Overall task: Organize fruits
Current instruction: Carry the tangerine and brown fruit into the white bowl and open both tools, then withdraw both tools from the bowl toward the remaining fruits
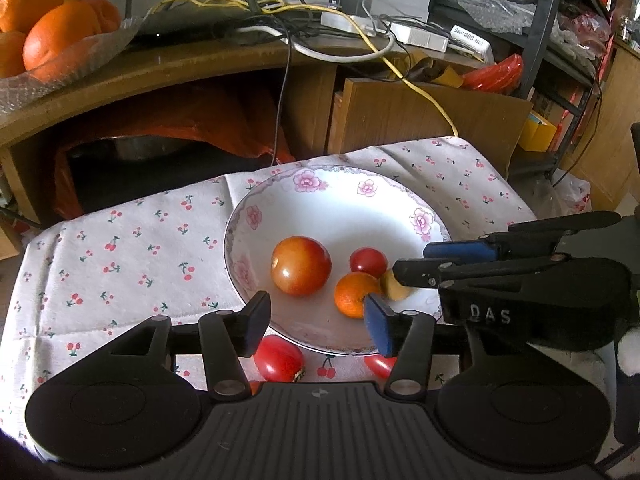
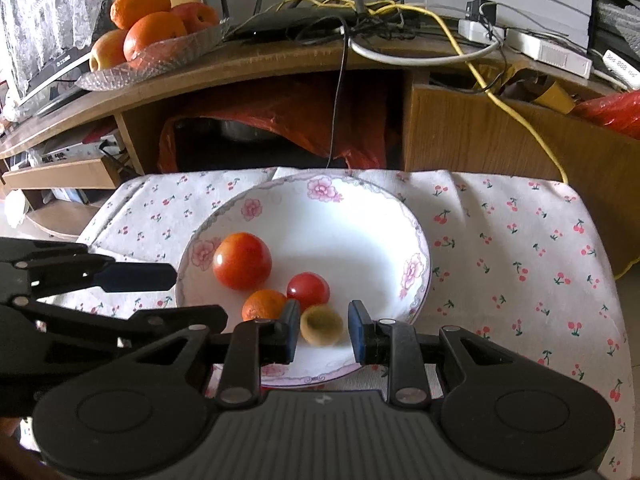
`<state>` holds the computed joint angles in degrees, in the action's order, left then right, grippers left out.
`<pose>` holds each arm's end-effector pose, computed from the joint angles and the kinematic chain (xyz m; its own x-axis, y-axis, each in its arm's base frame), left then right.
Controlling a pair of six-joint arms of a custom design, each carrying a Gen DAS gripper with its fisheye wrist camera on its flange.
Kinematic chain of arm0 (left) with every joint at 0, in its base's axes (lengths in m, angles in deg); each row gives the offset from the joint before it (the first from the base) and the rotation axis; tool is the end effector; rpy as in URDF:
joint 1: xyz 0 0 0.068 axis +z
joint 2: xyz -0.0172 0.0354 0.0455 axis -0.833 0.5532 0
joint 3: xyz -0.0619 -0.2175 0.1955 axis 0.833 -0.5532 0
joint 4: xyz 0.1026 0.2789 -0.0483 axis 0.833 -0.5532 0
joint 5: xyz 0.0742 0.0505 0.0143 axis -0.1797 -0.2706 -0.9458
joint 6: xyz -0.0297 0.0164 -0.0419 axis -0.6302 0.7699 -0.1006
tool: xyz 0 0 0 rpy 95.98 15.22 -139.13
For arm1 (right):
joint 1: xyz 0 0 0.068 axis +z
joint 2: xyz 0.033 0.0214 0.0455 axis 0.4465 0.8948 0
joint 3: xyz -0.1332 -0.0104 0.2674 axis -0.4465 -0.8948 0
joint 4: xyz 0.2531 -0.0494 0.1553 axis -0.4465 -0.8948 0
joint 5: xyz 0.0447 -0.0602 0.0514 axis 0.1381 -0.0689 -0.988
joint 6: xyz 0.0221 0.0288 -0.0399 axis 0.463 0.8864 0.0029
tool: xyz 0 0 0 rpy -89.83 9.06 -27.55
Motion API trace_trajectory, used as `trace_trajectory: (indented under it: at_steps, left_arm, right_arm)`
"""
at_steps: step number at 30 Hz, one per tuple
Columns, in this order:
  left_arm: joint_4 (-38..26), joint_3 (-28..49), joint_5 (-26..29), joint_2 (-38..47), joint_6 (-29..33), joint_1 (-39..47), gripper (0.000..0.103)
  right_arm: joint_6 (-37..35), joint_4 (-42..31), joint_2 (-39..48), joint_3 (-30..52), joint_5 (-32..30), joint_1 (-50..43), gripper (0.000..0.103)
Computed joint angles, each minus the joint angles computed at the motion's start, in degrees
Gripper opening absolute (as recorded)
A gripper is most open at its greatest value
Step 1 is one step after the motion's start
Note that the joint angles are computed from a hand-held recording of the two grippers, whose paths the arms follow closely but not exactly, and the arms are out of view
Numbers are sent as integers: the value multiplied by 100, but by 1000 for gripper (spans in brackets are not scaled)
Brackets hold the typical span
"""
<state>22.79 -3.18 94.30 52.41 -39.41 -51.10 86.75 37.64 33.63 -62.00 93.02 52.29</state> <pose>0.2334 0.0082 0.0537 -0.7030 0.2094 -0.6797 0.3732 0.9221 -0.1019 0.2484 0.1171 0.0542 -0.7578 -0.0850 -0.6469 -0.2062 0.9719 0.1137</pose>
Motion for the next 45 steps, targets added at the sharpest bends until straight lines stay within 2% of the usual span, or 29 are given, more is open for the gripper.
trace_trajectory:
  at_steps: [17, 25, 38, 45]
  left_arm:
    - [-624, -316, 127, -801, 373, 387, 63]
    - [-994, -518, 257, -1129, 700, 632, 63]
    - [-1885, -832, 548, -1707, 1469, 1288, 65]
    - [-2062, -944, 638, -1865, 1654, 1309, 66]
  right_arm:
    - [169, -522, -1018, -427, 248, 124, 24]
    - [348, -829, -1372, -687, 308, 531, 24]
    - [797, -1141, -1483, -880, 391, 1186, 24]
    - [669, -1029, -1006, -745, 238, 1344, 24]
